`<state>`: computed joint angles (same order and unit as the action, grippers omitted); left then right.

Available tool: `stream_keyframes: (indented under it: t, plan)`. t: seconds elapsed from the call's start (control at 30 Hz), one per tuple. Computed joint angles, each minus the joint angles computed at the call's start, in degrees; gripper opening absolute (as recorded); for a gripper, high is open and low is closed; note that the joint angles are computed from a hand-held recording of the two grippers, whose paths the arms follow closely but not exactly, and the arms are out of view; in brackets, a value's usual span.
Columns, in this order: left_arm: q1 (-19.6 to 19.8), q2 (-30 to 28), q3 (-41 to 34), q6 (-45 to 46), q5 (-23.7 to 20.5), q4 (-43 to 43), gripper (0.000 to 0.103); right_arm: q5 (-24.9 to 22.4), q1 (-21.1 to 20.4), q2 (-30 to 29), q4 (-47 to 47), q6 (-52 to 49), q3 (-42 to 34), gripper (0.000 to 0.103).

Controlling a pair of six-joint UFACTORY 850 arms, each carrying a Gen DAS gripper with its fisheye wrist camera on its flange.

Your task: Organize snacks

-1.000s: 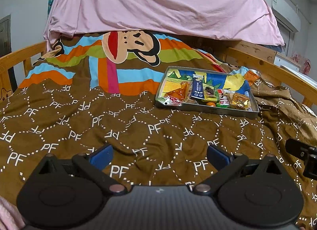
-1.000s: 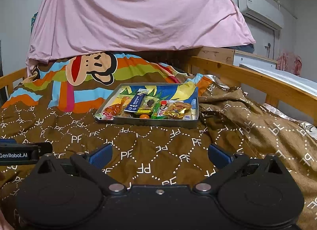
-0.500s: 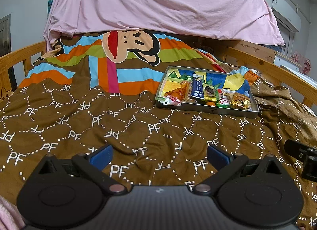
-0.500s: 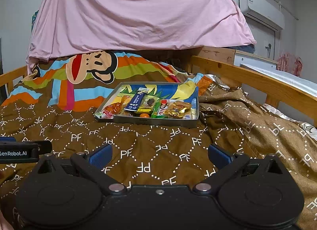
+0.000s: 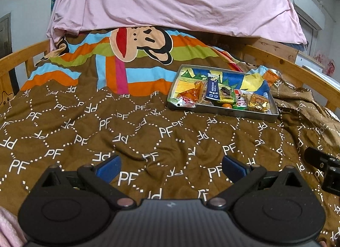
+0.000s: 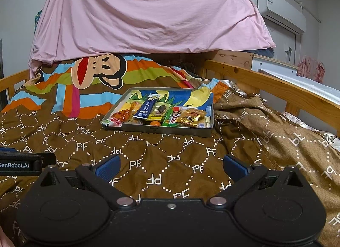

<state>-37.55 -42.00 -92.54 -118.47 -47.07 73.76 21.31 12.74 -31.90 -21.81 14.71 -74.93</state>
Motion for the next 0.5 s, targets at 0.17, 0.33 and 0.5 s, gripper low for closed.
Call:
stream_keyframes:
  t: [0.17,0.33,0.5]
  plan:
    - [0.0,-0.1,-0.2,0.4,-0.1,-0.3,0.103,-0.1,-0.1,0.0,-0.4,0.1,0.0,0.102]
    - [0.0,0.1,0.1,0.7,-0.4,-0.4,0.103,-0.3,-0.2,-0.2,-1.5,0.6,-0.3,0.102]
    - [0.1,-0.1,-0.3,1.1,-0.5,-1.2,0.103,-0.4,-0.4,-0.2,-2.0,0.8,-0.3,0.102]
